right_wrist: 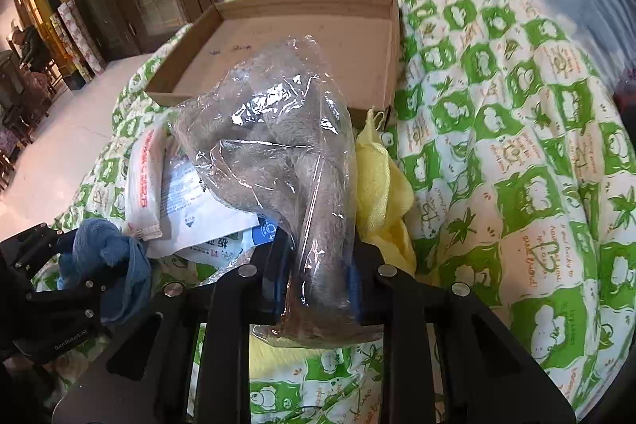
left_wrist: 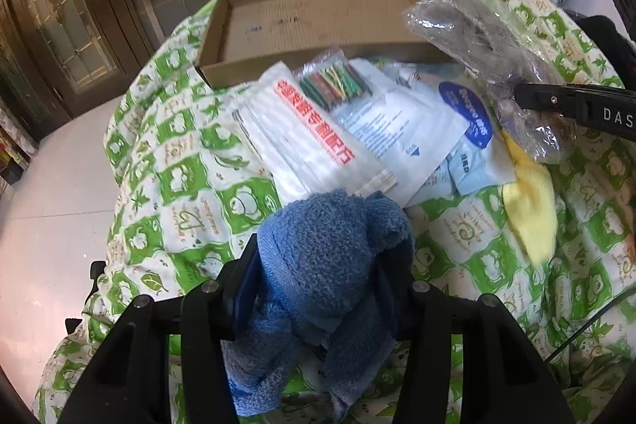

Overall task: Organize soft objects
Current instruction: 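Grasp the clear bag of grey cloth with the right gripper while the left gripper holds the blue towel, then carry the blue towel and grey cloth bag into the cardboard tray with both grippers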

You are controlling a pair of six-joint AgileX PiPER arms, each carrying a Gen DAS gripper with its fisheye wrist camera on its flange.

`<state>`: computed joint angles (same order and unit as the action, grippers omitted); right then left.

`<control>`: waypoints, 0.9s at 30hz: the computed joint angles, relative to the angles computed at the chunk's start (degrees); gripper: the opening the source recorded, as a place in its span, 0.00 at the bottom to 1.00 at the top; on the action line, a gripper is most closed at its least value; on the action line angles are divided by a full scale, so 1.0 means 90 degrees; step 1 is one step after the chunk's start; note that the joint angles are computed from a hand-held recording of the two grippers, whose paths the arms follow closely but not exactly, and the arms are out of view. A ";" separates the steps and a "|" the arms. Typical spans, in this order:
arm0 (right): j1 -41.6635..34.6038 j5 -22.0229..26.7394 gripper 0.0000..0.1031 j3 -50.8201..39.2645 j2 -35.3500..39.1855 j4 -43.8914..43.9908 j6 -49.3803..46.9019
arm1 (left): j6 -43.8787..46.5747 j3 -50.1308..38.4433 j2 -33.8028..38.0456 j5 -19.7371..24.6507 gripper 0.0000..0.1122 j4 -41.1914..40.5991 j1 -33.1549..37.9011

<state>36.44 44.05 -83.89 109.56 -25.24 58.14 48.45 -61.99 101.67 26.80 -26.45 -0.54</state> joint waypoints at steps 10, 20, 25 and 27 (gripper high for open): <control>-0.0206 -0.1084 0.22 0.1174 -0.0817 -0.0556 0.1463 | 0.1044 -0.0003 -0.0065 0.0093 0.45 -0.1243 0.0375; 0.0032 -0.0975 0.22 0.1161 -0.0901 -0.1045 0.1828 | 0.1729 -0.0032 -0.0179 0.0436 0.45 -0.2272 0.0765; 0.0131 -0.1010 0.22 0.1364 -0.1189 -0.1324 0.2214 | 0.1710 -0.0307 -0.0150 0.0951 0.45 -0.2648 0.1124; 0.0124 -0.1052 0.22 0.1423 -0.1249 -0.1339 0.2296 | 0.1631 -0.0367 -0.0165 0.0973 0.45 -0.2630 0.1146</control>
